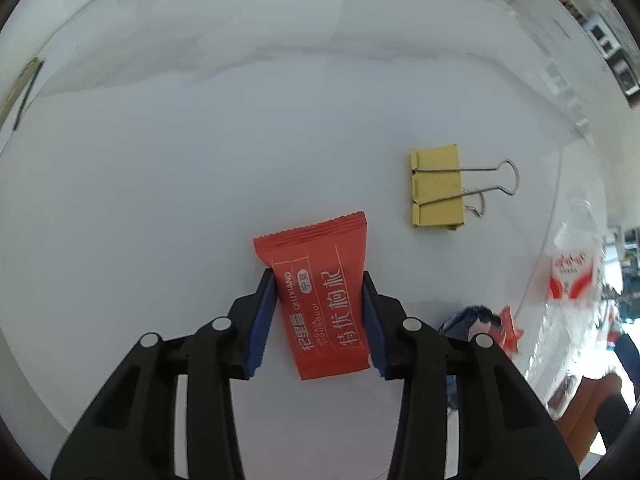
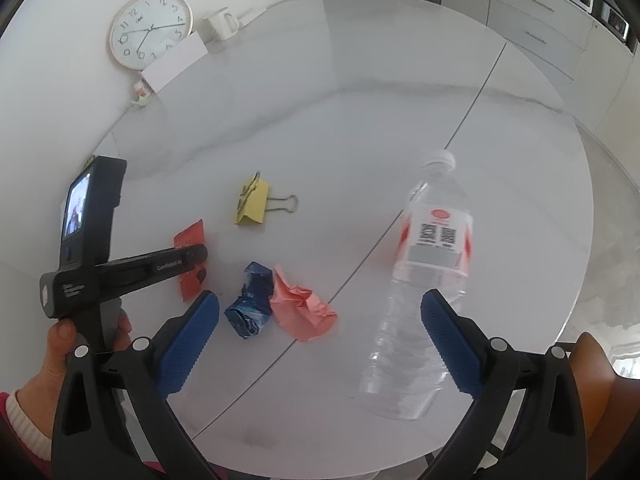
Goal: Collect trash
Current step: 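Grasp the red packet with the left tool while the right tool grasps the yellow binder clip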
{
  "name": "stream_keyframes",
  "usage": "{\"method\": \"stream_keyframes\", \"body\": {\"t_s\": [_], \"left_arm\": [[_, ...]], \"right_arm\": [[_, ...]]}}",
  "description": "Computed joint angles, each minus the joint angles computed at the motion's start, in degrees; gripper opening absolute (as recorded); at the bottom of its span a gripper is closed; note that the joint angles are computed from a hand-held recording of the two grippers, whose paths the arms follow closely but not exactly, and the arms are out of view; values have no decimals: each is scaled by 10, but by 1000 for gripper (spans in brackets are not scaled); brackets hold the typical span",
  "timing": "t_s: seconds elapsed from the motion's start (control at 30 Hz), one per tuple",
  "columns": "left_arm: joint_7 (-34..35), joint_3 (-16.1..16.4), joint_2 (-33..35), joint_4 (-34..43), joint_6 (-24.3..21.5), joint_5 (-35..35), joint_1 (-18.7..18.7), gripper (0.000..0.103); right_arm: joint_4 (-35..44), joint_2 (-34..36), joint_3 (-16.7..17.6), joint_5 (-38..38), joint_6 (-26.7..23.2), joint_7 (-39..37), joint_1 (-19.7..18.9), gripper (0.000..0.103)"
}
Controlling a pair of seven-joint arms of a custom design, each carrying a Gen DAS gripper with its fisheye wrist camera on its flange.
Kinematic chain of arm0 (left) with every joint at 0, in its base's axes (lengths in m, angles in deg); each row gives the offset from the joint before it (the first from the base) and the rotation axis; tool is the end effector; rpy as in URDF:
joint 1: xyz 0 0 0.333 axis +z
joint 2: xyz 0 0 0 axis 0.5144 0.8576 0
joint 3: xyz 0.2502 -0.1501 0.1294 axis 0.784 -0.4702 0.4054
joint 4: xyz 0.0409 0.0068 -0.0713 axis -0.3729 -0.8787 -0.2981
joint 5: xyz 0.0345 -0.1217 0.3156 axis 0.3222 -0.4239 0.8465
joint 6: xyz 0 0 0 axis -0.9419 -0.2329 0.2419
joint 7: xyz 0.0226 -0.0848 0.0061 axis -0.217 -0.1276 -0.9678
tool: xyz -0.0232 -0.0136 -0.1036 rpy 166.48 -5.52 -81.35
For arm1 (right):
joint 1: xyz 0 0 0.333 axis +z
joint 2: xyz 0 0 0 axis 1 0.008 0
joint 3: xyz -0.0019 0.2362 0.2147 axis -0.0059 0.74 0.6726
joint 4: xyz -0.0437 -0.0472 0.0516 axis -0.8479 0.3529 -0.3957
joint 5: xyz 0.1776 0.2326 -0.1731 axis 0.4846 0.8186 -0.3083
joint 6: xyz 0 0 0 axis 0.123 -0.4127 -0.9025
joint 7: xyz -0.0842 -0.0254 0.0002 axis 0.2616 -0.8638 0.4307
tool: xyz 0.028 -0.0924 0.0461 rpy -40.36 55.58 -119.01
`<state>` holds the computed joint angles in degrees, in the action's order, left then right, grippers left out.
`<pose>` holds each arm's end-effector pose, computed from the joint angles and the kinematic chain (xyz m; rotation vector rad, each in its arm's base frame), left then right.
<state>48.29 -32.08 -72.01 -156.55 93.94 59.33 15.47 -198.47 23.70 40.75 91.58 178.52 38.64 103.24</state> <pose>0.4340 -0.2413 0.5205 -2.3079 2.0216 -0.3651 0.3773 0.1660 0.5772 -1.9641 1.8544 -0.2121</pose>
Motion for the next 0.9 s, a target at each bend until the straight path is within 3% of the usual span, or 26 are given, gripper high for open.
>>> {"method": "stream_keyframes", "body": {"t_s": [0.2,0.43,0.57,0.63,0.67,0.77,0.9], "left_arm": [[81,19,-13,-7,3,-19,9,37],[122,12,-34,-3,-20,25,11,37],[125,13,-32,13,-35,21,12,37],[138,31,-72,-12,-58,8,5,37],[146,26,-79,-19,-48,3,16,37],[147,35,-106,-50,-53,1,6,37],[161,27,-79,-32,-49,10,15,37]], "right_arm": [[16,27,-11,26,7,-61,28,100],[131,121,-32,22,-22,-353,64,100],[256,220,-31,22,-92,-515,67,100],[312,266,-28,25,-137,-558,66,100],[346,294,-26,25,-165,-579,66,100],[415,356,-23,16,-219,-615,69,97],[478,412,-27,-2,-260,-631,75,91]]}}
